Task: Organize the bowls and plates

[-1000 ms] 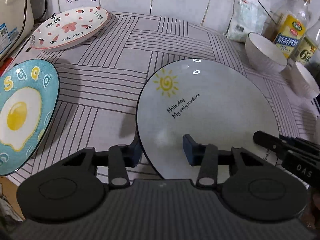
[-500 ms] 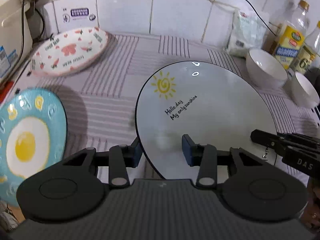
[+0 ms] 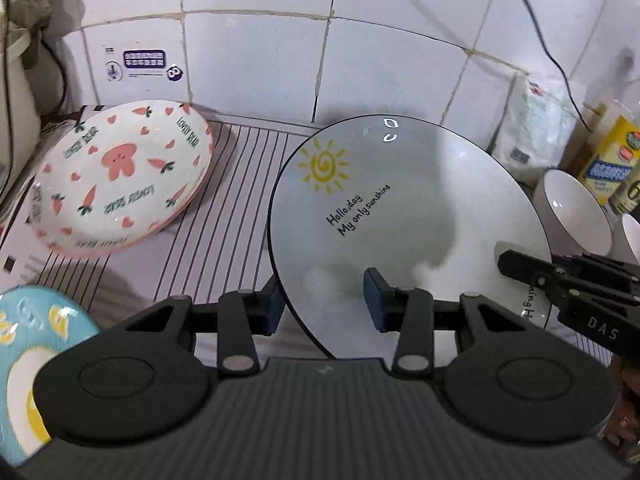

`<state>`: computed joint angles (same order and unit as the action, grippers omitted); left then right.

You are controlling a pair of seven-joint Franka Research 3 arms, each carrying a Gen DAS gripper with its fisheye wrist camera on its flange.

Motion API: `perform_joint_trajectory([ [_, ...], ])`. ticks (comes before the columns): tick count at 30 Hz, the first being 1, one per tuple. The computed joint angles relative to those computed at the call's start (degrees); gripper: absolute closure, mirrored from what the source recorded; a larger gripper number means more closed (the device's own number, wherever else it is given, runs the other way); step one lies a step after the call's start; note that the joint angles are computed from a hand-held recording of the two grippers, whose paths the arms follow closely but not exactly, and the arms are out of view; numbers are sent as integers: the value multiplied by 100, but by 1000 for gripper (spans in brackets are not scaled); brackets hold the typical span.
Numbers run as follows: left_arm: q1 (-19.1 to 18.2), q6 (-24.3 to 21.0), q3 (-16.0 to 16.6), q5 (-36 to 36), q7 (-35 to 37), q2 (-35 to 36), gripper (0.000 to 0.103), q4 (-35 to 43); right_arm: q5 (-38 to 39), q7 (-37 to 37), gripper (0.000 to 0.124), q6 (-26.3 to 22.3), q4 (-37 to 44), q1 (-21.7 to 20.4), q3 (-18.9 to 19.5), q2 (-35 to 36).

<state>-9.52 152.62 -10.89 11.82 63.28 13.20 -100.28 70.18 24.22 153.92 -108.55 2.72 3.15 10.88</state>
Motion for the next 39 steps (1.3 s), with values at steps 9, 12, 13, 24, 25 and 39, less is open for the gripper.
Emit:
perform_joint_trajectory([
  [9,107,-275,-66,-304,470,647,63,713,-856,730,96,491,533,62,127,565],
  [12,77,-395,-41,-281,473,749,63,809,-1137,1017,95,650,519,83,175,639],
  [13,55,-416,-25,-252,443,761,63,811,-1251,1112,94,733,502,105,184,660],
  [24,-103,-571,72,90,32,438,42,575,-1341,981,63,1257,12,5,483,266],
  [25,-69,-534,38,40,64,353,39,488,-1016,731,57,1268,-49,-49,554,163],
  [39,11,-633,-42,-314,555,-1245,26,-854,-604,741,33,95,-817,518,-139,-1215],
])
